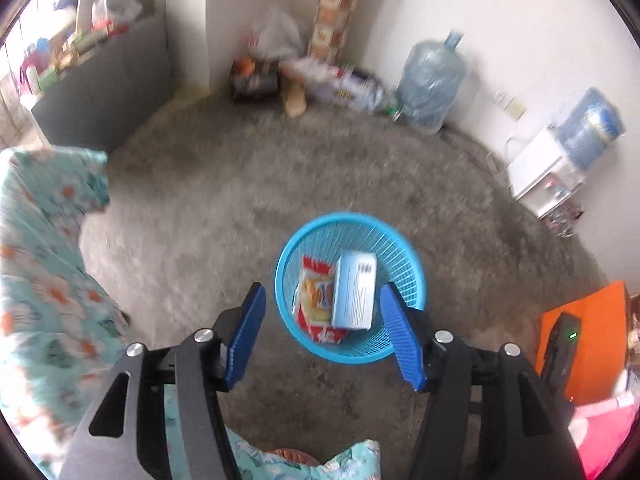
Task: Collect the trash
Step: 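Open both tools to drop the packet and box into the basket, then move both open tools back to the bed toward the Pepsi bottle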
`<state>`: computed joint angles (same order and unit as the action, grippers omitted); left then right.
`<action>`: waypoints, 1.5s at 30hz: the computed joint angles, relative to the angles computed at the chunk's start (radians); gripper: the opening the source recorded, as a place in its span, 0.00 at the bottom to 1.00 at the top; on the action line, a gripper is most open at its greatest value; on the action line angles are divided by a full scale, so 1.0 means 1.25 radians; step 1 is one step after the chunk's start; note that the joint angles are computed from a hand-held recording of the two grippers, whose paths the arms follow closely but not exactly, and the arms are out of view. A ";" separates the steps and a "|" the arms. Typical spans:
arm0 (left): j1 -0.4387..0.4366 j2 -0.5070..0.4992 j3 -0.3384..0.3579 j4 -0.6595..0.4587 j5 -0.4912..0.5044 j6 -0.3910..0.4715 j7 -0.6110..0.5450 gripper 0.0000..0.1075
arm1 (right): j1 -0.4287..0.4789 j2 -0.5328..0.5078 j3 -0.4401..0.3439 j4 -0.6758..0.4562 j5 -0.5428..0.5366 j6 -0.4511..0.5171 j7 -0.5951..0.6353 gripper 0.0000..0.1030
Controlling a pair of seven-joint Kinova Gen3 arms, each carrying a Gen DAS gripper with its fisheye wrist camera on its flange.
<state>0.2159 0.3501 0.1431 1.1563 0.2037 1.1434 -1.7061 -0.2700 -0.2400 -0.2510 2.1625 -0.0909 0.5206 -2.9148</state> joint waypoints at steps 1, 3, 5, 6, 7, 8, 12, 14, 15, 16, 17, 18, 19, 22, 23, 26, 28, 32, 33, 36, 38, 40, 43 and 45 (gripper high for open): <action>-0.010 -0.023 0.002 0.012 0.011 -0.005 -0.012 0.58 | 0.002 -0.004 -0.019 -0.024 0.029 0.033 -0.015 0.85; -0.044 -0.091 0.002 0.056 0.046 -0.023 -0.054 0.61 | 0.031 0.003 -0.068 -0.078 0.066 0.098 -0.007 0.85; -0.065 -0.157 -0.010 0.099 0.060 -0.036 -0.078 0.67 | 0.073 0.017 -0.137 -0.146 0.091 0.163 0.025 0.85; -0.068 -0.186 -0.018 0.117 0.055 -0.042 -0.077 0.67 | 0.076 0.023 -0.161 -0.182 0.109 0.195 0.029 0.85; -0.075 -0.219 -0.028 0.135 0.050 -0.043 -0.079 0.67 | 0.064 0.029 -0.181 -0.219 0.140 0.228 0.020 0.86; -0.081 -0.242 -0.035 0.147 0.049 -0.041 -0.082 0.68 | 0.041 0.041 -0.192 -0.256 0.172 0.260 0.009 0.87; -0.119 -0.363 -0.085 0.213 0.048 -0.044 -0.102 0.70 | -0.105 0.087 -0.185 -0.404 0.296 0.390 -0.021 0.92; -0.136 -0.414 -0.112 0.241 0.048 -0.045 -0.109 0.73 | -0.165 0.117 -0.195 -0.466 0.361 0.455 -0.034 0.92; -0.146 -0.446 -0.132 0.260 0.050 -0.048 -0.117 0.74 | -0.173 0.136 -0.219 -0.498 0.394 0.488 -0.036 0.92; -0.154 -0.467 -0.146 0.271 0.049 -0.049 -0.118 0.74 | -0.189 0.155 -0.243 -0.531 0.426 0.521 -0.037 0.92; -0.163 -0.488 -0.160 0.279 0.048 -0.044 -0.114 0.75 | -0.215 0.176 -0.253 -0.557 0.459 0.553 -0.044 0.92; -0.169 -0.503 -0.175 0.285 0.050 -0.039 -0.113 0.75 | -0.252 0.194 -0.253 -0.584 0.491 0.586 -0.047 0.92; -0.173 -0.519 -0.193 0.290 0.057 -0.032 -0.116 0.75 | -0.288 0.215 -0.256 -0.612 0.522 0.618 -0.049 0.92; -0.193 -0.563 -0.224 0.303 0.042 -0.021 -0.117 0.75 | -0.398 0.274 -0.255 -0.696 0.605 0.716 -0.035 0.92; -0.197 -0.577 -0.234 0.308 0.037 -0.019 -0.119 0.75 | -0.435 0.296 -0.250 -0.727 0.631 0.748 -0.021 0.92; -0.210 -0.615 -0.266 0.324 0.018 -0.019 -0.124 0.75 | -0.497 0.359 -0.284 -0.812 0.716 0.841 0.015 0.92; -0.217 -0.634 -0.294 0.331 0.006 -0.014 -0.131 0.75 | -0.510 0.389 -0.317 -0.851 0.753 0.865 0.028 0.92; -0.237 -0.662 -0.353 0.341 -0.012 -0.009 -0.137 0.75 | -0.548 0.407 -0.309 -0.872 0.754 0.828 0.053 0.92; -0.242 -0.670 -0.367 0.345 -0.016 -0.009 -0.139 0.75 | -0.549 0.400 -0.298 -0.864 0.736 0.796 0.058 0.92; -0.260 -0.687 -0.404 0.353 -0.035 -0.013 -0.140 0.75 | -0.515 0.380 -0.315 -0.830 0.699 0.698 0.056 0.92; -0.269 -0.695 -0.429 0.361 -0.043 -0.020 -0.139 0.75 | -0.516 0.375 -0.298 -0.818 0.676 0.645 0.050 0.92; -0.277 -0.700 -0.461 0.367 -0.050 -0.027 -0.138 0.75 | -0.541 0.378 -0.262 -0.824 0.660 0.615 0.057 0.92; -0.276 -0.702 -0.514 0.376 -0.047 -0.039 -0.142 0.75 | -0.563 0.394 -0.237 -0.853 0.650 0.588 0.072 0.92; -0.272 -0.701 -0.544 0.379 -0.043 -0.044 -0.146 0.75 | -0.578 0.406 -0.217 -0.873 0.639 0.569 0.081 0.92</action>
